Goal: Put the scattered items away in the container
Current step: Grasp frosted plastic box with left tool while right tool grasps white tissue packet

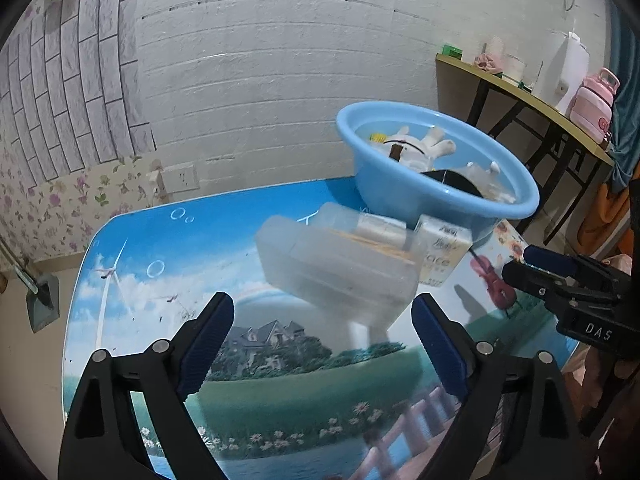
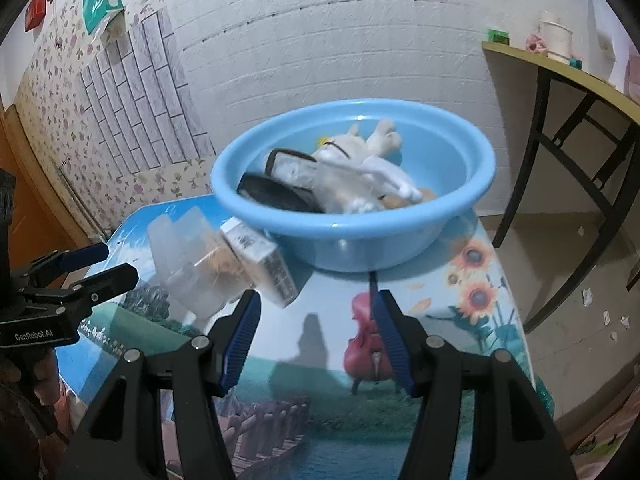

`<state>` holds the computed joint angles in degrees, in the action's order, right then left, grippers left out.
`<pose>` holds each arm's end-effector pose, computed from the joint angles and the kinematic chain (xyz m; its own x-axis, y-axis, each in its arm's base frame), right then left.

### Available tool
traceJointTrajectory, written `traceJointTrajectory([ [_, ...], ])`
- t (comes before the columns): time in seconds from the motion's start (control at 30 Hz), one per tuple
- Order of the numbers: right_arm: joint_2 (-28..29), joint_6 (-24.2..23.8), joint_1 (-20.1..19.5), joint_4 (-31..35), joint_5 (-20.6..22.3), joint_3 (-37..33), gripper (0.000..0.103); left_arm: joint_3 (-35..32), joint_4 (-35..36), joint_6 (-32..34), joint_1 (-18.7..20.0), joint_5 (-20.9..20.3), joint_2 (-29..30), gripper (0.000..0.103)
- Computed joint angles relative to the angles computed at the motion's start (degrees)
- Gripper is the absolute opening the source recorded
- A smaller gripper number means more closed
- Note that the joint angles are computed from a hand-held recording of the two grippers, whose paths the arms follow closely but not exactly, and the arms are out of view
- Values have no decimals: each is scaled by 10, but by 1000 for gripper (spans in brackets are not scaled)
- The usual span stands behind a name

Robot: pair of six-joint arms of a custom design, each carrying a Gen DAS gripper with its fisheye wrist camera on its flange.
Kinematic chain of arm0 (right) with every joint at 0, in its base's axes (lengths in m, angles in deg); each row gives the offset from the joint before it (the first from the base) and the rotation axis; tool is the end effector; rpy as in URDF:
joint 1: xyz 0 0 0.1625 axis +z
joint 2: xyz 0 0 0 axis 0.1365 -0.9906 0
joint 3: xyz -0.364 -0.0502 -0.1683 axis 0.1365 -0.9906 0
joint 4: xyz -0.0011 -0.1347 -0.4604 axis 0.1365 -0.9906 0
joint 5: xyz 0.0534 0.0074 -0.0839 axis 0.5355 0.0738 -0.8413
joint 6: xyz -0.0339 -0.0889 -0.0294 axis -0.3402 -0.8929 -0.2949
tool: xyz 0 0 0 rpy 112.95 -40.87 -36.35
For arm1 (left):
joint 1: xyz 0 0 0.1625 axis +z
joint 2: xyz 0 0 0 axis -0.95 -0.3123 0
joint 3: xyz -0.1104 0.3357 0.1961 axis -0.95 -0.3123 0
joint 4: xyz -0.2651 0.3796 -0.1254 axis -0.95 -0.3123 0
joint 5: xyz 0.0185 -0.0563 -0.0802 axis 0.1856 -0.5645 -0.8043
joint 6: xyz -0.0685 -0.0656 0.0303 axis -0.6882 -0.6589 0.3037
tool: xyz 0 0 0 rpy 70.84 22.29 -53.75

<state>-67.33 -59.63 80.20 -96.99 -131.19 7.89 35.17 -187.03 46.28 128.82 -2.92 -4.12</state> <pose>0.0905 -0.8445 0.1927 -0.7212 -0.5052 0.4740 -0.6740 0.6698 -0.3115 -0.2365 -0.7615 0.0484 -0.7575 -0.1634 -0.6320 0.3523 0.7127 -0.6066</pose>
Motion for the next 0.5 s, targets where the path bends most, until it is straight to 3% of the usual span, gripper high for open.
traceJointTrajectory([
  [0.3,12,5,3,17,0,-10,58,-9,-5,2,12,-12,3,97],
  [0.5,32,7,6,29,-6,-31,58,-31,2,-40,30,-63,2,97],
])
